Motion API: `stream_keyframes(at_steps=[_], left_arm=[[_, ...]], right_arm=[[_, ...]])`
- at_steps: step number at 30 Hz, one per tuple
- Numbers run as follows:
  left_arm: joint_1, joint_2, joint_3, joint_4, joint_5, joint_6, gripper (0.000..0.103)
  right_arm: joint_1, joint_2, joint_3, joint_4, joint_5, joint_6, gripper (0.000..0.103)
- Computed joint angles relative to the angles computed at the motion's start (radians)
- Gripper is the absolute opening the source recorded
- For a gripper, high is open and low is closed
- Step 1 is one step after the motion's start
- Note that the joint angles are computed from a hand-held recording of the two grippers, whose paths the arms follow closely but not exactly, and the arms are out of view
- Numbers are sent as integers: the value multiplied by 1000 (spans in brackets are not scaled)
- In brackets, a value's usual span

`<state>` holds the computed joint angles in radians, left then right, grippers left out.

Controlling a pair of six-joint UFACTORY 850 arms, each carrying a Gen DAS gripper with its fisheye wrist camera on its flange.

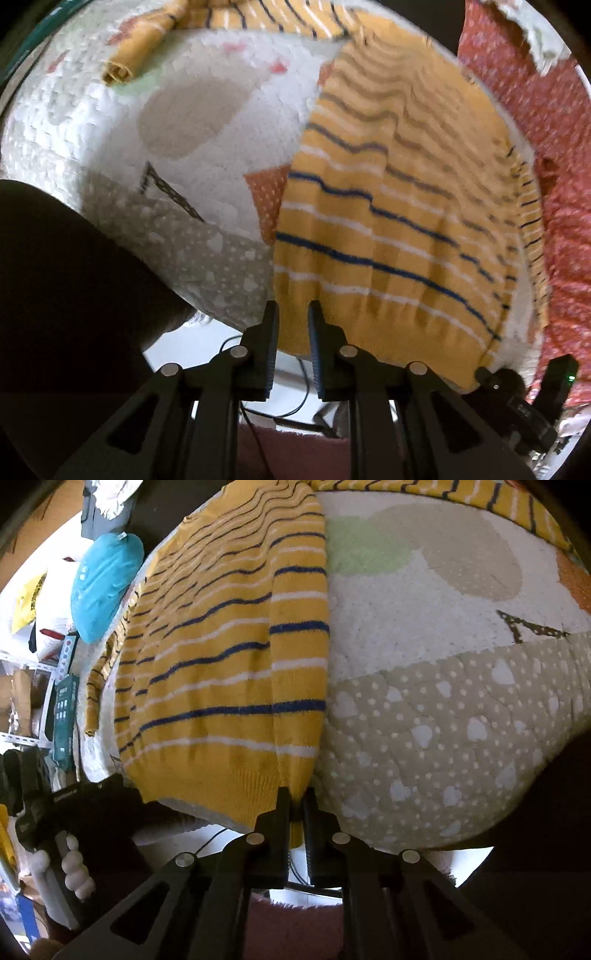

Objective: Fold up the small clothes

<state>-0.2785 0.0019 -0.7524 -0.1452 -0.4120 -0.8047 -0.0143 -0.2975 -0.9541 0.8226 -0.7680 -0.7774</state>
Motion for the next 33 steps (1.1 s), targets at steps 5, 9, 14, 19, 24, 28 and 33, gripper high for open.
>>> stream_keyframes(at_steps=[5, 9, 14, 19, 24, 28, 33], left_arm=[[44, 68, -18, 311, -11, -279, 43], [128, -26, -133, 605, -14, -581, 47], [287, -57, -181, 884, -54, -897, 49], [406, 8, -76, 1108, -129, -1195, 49], [579, 43, 33, 957, -5, -1187, 49], [616, 36, 42, 917, 37, -1155, 49], [599, 1, 8, 874, 56, -1077, 49]], right_arm=[[8, 56, 4, -11, 55, -11, 9], [65, 66, -50, -39, 88, -45, 9], [197, -5, -182, -60, 37, -41, 23], [367, -114, -332, -71, -14, -48, 31], [547, -291, -542, -65, -49, -37, 36], [625, -456, -740, 6, -134, 51, 45], [705, -595, -927, -9, -127, 198, 56]])
